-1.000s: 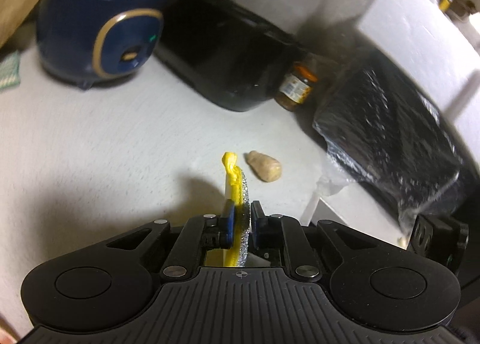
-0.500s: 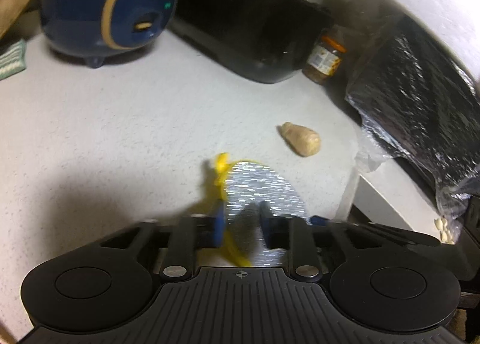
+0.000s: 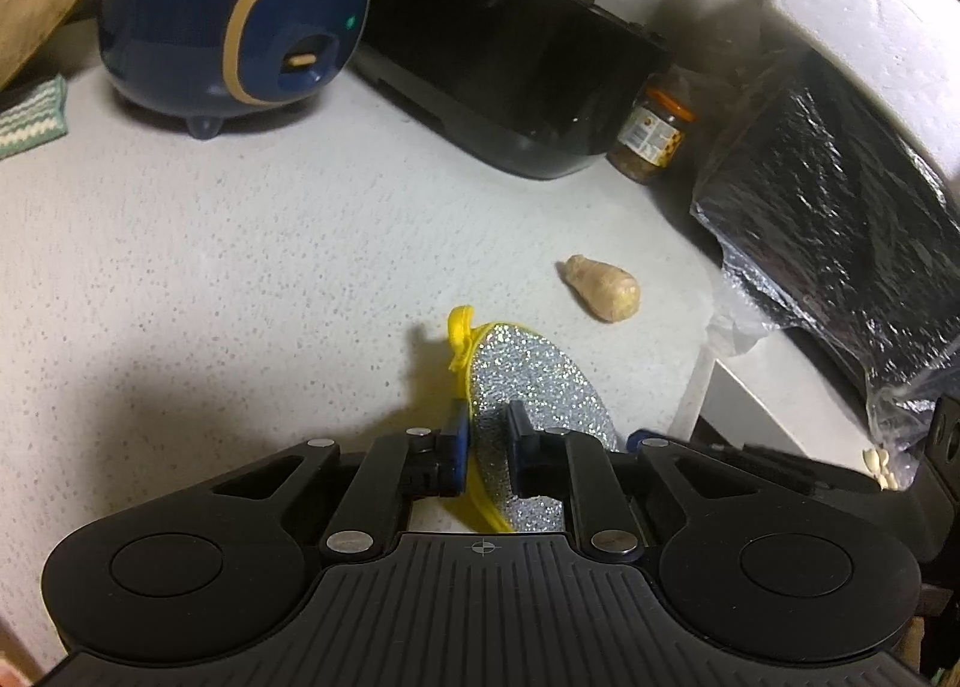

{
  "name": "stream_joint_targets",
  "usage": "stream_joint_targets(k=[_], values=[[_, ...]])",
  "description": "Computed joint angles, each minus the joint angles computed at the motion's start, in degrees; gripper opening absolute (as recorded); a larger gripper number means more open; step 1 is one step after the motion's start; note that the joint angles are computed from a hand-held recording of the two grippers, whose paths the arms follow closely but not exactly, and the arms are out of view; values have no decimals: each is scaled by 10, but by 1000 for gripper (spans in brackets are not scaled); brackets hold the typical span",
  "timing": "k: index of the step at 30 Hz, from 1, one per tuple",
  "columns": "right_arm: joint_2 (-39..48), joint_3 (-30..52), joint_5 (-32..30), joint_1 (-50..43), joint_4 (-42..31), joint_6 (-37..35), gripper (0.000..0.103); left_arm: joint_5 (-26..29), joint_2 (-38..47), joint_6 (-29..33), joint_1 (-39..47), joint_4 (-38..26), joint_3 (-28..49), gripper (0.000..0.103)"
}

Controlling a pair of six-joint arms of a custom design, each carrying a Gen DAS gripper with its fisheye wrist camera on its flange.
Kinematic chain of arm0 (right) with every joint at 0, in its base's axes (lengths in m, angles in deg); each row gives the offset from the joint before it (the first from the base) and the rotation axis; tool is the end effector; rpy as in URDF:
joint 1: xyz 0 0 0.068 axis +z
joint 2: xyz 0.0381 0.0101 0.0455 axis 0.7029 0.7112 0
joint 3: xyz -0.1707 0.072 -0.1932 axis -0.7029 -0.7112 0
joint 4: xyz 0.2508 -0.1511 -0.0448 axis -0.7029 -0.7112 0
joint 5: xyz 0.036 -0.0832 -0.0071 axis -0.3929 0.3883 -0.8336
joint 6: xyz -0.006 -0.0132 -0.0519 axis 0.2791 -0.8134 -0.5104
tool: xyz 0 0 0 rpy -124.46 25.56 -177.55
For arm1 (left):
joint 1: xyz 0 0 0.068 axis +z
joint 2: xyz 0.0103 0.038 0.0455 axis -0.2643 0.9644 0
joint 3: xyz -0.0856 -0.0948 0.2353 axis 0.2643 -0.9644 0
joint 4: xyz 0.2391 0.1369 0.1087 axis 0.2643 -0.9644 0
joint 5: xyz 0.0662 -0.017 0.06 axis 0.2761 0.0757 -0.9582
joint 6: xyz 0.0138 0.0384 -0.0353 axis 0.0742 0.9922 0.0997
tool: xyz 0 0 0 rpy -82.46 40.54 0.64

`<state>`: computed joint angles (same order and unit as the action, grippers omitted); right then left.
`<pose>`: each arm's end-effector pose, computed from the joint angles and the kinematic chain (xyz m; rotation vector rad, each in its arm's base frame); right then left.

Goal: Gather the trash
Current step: 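Grasp the ginger root with the right tool while the left tool holds the pad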

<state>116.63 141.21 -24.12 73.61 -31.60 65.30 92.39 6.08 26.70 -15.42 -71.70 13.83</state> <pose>0.2489 0.1390 0.3603 -0.2040 2.3148 0.4706 0.2600 -0.0141 0.4240 0.0463 2.3779 -0.5330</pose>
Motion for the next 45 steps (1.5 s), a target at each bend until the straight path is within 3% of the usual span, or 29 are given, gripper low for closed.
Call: stream_joint_targets(k=[3, 7, 10, 23, 24, 27, 33, 40, 45], values=[[4, 10, 20, -2, 0, -19, 49, 1, -4, 5, 3, 1, 0, 16], [17, 34, 53, -17, 7, -44, 66, 19, -11, 4, 21, 7, -3, 15], [42, 58, 85, -30, 21, -72, 72, 31, -16, 5, 34, 10, -5, 15], [241, 207, 104, -84, 6, -121, 74, 63, -10, 19, 72, 1, 1, 15], [245, 209, 101, -85, 6, -125, 71, 63, -8, 18, 72, 0, 0, 15], [250, 216, 73, -88, 2, -135, 39, 62, 0, 12, 73, 0, 1, 15], [210, 187, 42, -70, -15, -136, 37, 43, 13, 0, 57, 10, -4, 15], [119, 104, 24, -43, -17, -89, 37, 25, 18, -26, 55, 20, -22, 15], [61, 53, 49, -15, -10, -56, 37, 22, 19, -38, 54, 26, -27, 15]])
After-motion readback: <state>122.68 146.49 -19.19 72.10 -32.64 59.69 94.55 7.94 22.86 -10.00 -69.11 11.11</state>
